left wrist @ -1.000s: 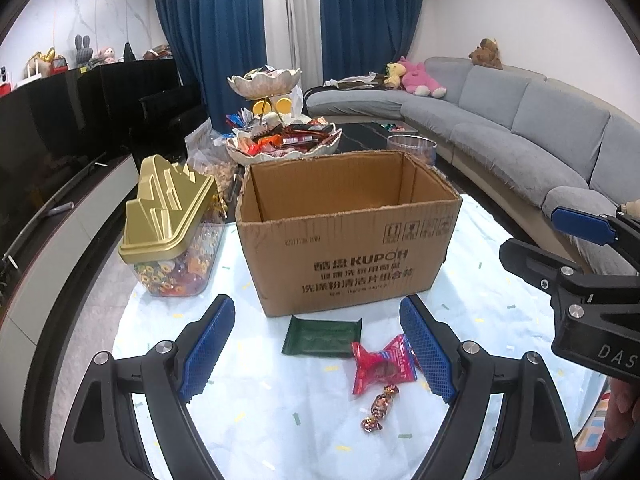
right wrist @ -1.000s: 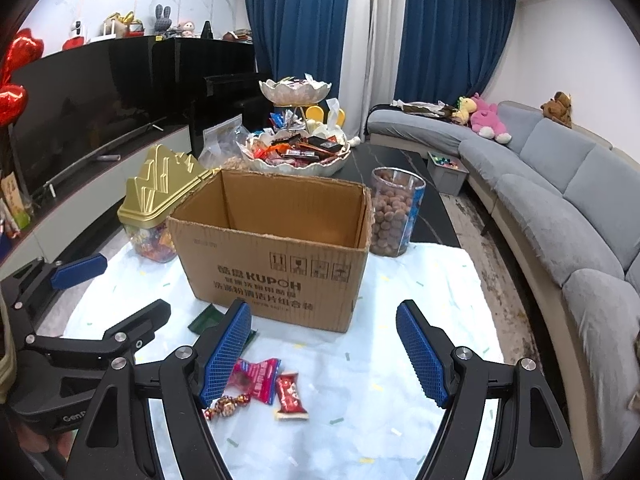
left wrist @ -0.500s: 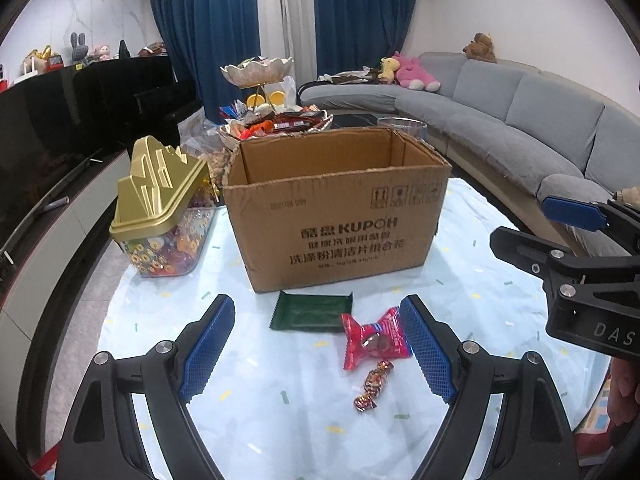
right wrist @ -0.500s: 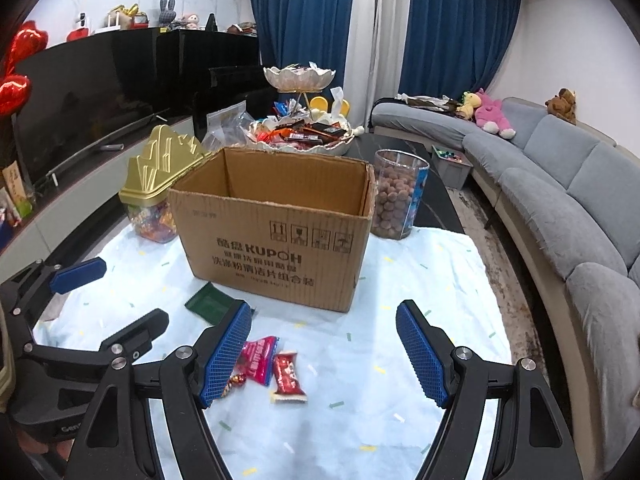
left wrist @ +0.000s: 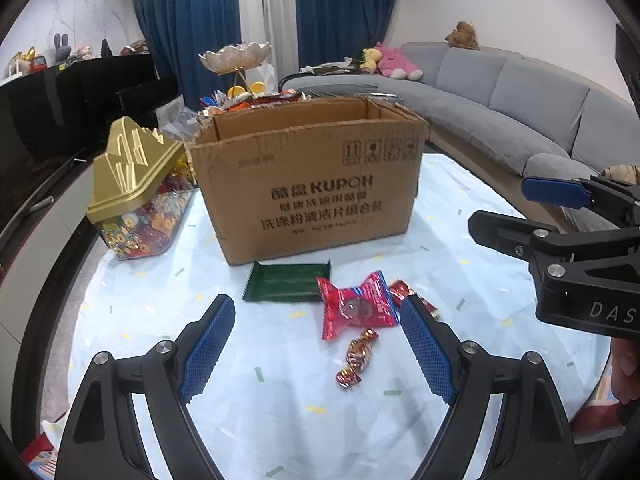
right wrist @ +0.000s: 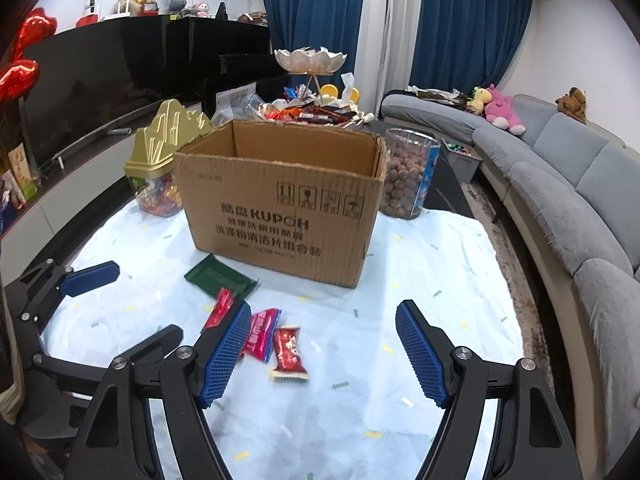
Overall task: Organize snacks
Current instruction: 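Move both tools back toward the red wrapped candies on the table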
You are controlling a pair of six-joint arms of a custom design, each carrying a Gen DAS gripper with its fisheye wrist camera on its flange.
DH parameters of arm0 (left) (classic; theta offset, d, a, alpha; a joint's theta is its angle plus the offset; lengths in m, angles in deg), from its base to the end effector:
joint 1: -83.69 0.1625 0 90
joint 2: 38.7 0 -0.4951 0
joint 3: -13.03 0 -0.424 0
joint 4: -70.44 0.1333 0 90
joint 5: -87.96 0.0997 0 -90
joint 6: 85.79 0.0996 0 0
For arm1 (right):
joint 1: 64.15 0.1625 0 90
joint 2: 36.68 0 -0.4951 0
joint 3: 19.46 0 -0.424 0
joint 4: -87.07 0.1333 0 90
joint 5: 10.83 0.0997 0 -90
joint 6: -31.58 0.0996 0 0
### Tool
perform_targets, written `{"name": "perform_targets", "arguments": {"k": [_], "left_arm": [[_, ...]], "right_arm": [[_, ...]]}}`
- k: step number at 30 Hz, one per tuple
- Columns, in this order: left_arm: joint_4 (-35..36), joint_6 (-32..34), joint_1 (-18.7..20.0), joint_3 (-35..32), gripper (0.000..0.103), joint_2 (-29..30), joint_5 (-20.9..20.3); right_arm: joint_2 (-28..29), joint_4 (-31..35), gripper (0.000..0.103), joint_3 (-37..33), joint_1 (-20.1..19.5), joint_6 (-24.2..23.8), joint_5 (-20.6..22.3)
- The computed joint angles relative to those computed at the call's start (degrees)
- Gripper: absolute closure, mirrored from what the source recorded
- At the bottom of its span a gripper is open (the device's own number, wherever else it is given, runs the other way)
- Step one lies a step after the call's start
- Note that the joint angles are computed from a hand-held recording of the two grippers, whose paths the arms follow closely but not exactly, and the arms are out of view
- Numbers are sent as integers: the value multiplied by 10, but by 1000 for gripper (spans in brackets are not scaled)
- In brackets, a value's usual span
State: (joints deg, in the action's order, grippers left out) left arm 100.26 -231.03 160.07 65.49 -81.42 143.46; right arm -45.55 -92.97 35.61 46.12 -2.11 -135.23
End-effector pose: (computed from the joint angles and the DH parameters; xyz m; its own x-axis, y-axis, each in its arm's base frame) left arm 0.0004 -0.8041 0.2975 -0.6570 0.1637 -0.7359 0.6385 0.6398 -0.4277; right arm 0.3880 -0.8283 -0.0574 -0.6182 -0.3077 0.7233 -0.7125 0.6080 -0.3503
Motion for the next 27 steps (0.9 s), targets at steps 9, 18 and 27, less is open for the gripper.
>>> {"name": "perform_targets", "arguments": {"k": [9, 18, 27], "left_arm": [[4, 13, 10, -3, 19, 11, 9], [28, 12, 15, -19, 28, 28, 8], [73, 0, 21, -58, 31, 57, 6]], "right_arm": [[5, 14, 34, 7, -7, -4, 7], [7, 46, 45, 8, -16, 9, 13], [16, 86, 48, -9, -26, 17, 20]]}}
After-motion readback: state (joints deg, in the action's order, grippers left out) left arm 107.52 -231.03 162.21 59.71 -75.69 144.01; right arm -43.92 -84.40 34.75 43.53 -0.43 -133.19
